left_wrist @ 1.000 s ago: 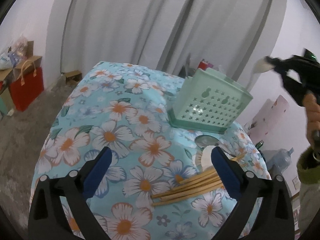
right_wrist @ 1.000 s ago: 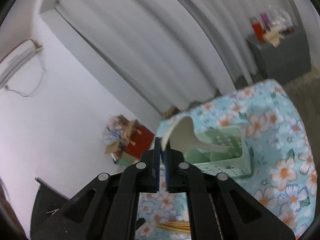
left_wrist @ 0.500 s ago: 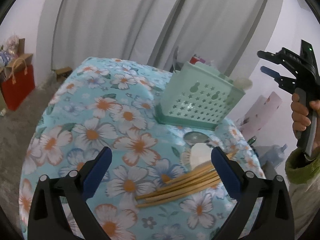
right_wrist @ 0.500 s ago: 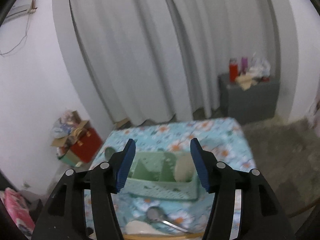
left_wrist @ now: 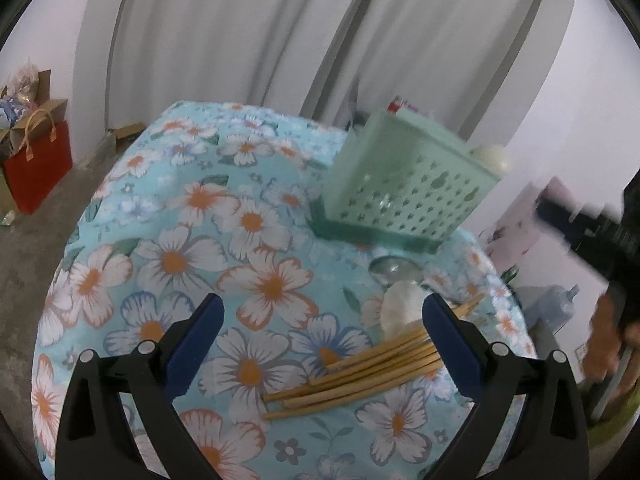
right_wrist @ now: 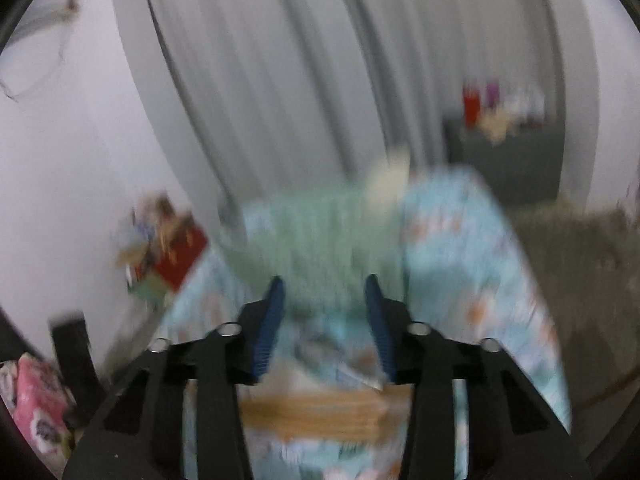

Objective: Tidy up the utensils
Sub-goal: 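Grasp the cream plastic spatula with the left tool and lift it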

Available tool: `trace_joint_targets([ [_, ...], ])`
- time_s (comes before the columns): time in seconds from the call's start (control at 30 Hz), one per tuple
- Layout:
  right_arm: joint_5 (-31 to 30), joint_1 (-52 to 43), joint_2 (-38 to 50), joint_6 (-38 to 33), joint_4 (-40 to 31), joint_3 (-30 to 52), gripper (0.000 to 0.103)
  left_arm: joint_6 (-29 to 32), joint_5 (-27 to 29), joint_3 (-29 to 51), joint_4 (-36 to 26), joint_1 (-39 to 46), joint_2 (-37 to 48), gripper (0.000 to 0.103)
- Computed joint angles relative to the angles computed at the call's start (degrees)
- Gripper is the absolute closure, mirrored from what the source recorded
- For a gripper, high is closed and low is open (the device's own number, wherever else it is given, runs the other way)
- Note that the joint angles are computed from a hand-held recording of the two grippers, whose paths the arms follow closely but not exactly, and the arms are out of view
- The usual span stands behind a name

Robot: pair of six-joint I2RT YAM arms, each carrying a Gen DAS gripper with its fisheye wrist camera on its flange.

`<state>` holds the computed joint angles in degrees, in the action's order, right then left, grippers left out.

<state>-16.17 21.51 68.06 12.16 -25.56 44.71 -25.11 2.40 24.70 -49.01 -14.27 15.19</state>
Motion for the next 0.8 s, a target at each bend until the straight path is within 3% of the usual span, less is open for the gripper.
trace_joint_targets([
  [0.13,1.2,3.1,8.8,0.4,1.9,-1.5,0.090,-1.7,-4.9,-0.2,0.0,-5.3,1.0,0.006],
  [0.27,3.4,5.9,14.1,-1.0,4.2,-1.5,0.094,-2.5,-8.0,-0.2,0.2,-8.8,2.4,0.006],
  [0.5,4.2,6.5,12.9,-3.5,1.8,-4.5,0.095,-2.3,-8.4,-1.0,4.8,-11.7,4.6,0.006],
  [0.63,4.2,7.0,9.5,-3.2,1.5,-7.6,0.095,-0.4,-3.6,-1.3,9.6,-9.1,7.6,0.022],
  [0.8,3.9,7.4,6.5,-1.1,1.8,-10.0,0.095,1.6,9.4,-2.0,14.9,-3.0,15.3,0.044],
])
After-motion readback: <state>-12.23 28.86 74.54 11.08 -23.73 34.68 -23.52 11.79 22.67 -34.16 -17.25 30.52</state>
